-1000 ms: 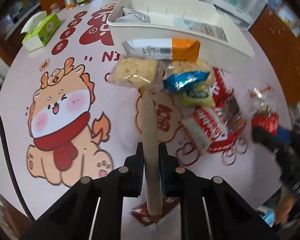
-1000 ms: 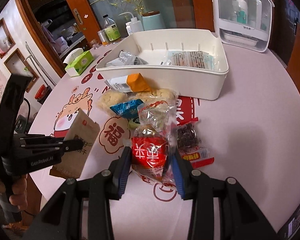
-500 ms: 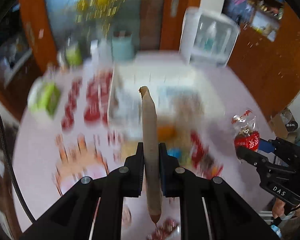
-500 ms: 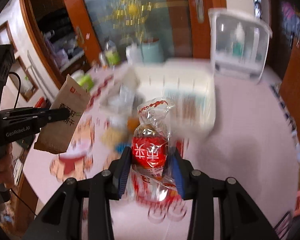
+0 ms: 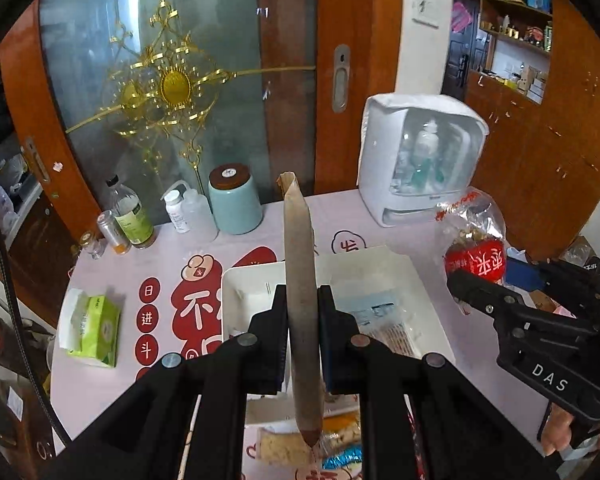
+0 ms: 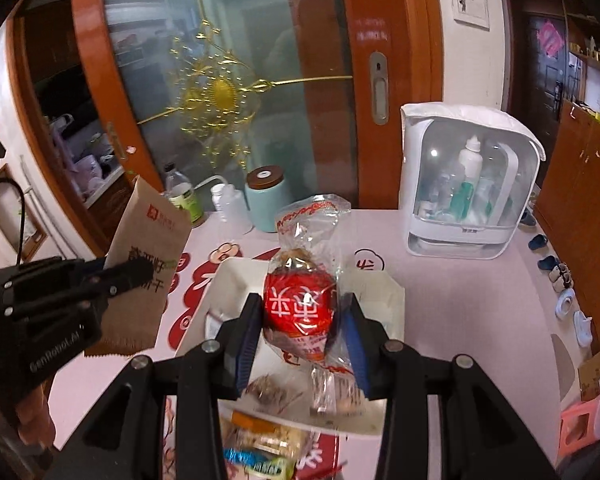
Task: Organize snacks
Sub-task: 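Lift the cracker pack and candy bag over the white tray and release them, then withdraw both tools from the tray back toward the snack pile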
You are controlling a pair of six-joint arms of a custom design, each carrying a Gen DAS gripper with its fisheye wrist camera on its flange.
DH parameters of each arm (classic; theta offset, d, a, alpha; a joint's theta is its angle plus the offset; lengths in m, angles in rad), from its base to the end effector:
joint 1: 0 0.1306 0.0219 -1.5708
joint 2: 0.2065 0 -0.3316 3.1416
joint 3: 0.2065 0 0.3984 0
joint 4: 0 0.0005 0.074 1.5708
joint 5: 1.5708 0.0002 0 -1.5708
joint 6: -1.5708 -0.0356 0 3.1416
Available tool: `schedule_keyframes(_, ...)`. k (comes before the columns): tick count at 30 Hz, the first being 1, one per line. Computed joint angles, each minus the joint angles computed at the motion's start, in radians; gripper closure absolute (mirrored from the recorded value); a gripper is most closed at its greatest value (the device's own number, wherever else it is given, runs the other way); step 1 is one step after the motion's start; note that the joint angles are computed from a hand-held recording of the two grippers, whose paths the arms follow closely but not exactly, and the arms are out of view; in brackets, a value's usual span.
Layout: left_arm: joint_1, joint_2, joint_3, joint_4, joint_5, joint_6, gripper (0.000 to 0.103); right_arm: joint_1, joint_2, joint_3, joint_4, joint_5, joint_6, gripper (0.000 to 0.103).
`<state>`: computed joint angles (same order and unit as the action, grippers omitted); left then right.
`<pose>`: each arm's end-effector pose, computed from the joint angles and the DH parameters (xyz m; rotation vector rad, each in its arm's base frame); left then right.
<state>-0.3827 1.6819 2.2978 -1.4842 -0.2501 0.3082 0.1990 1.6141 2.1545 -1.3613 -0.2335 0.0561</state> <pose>0.4860 -0.1867 0.5928 -0.0211 2.4031 -0.0140 0.5076 0.1103 0.5772 -0.4131 2.3547 0.3464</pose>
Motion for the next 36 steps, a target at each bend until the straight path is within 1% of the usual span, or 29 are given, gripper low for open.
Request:
schedule_keyframes(3, 0.027, 0.030, -0.008, 0.015, 0.016, 0.005, 0.091, 0.007, 0.059, 0.041, -0.005, 0.020, -0.029, 0.060)
schedule_keyframes(4, 0.037, 0.040, -0.016, 0.024, 0.023, 0.004, 0.089, 0.009, 0.080, 0.052, -0.013, 0.022, -0.035, 0.059)
schedule_keyframes(6, 0.048, 0.051, -0.036, 0.034, 0.034, -0.004, 0.059, 0.015, 0.120, 0.075, -0.034, 0.023, -0.035, 0.054)
schedule_keyframes(7, 0.053, 0.060, -0.041, 0.036, 0.037, -0.009, 0.020, 0.016, 0.129, 0.076, -0.038, 0.025, -0.036, 0.048)
schedule_keyframes(8, 0.058, 0.068, -0.051, 0.039, 0.022, -0.009, 0.001, 0.020, 0.141, 0.075, -0.037, 0.048, -0.047, 0.046)
schedule_keyframes(9, 0.061, 0.066, -0.069, 0.053, 0.014, -0.011, 0.001, 0.021, 0.151, 0.073, -0.039, 0.074, -0.059, 0.043)
schedule_keyframes(10, 0.068, 0.068, -0.081, 0.062, 0.017, -0.015, 0.001, 0.022, 0.167, 0.084, -0.053, 0.082, -0.067, 0.040)
schedule_keyframes(13, 0.092, 0.097, -0.078, 0.032, 0.047, 0.004, 0.001, 0.014, 0.191, 0.090, -0.073, 0.066, -0.083, 0.040)
schedule_keyframes(16, 0.108, 0.089, -0.113, 0.049, 0.065, 0.017, 0.001, 0.009, 0.191, 0.070, -0.073, 0.060, -0.085, 0.040)
schedule_keyframes(21, 0.113, 0.049, -0.166, 0.087, 0.073, 0.019, 0.001, 0.007, 0.161, 0.027, -0.045, 0.065, -0.073, 0.040)
schedule_keyframes(27, 0.084, -0.018, -0.220, 0.120, 0.062, 0.000, 0.001, 0.008, 0.088, -0.046, -0.011, 0.058, -0.045, 0.040)
schedule_keyframes(29, 0.068, -0.046, -0.235, 0.125, 0.048, -0.010, 0.001, 0.008, 0.057, -0.075, 0.000, 0.060, -0.028, 0.040)
schedule_keyframes(33, 0.027, -0.106, -0.269, 0.142, -0.005, -0.018, 0.001, 0.000, -0.014, -0.136, 0.017, 0.055, -0.005, 0.040)
schedule_keyframes(35, 0.006, -0.129, -0.275, 0.139, -0.027, -0.017, 0.001, -0.010, -0.050, -0.163, 0.016, 0.044, 0.000, 0.040)
schedule_keyframes(36, -0.008, -0.141, -0.278, 0.132, -0.051, -0.012, 0.001, -0.014, -0.065, -0.175, 0.016, 0.040, 0.004, 0.040)
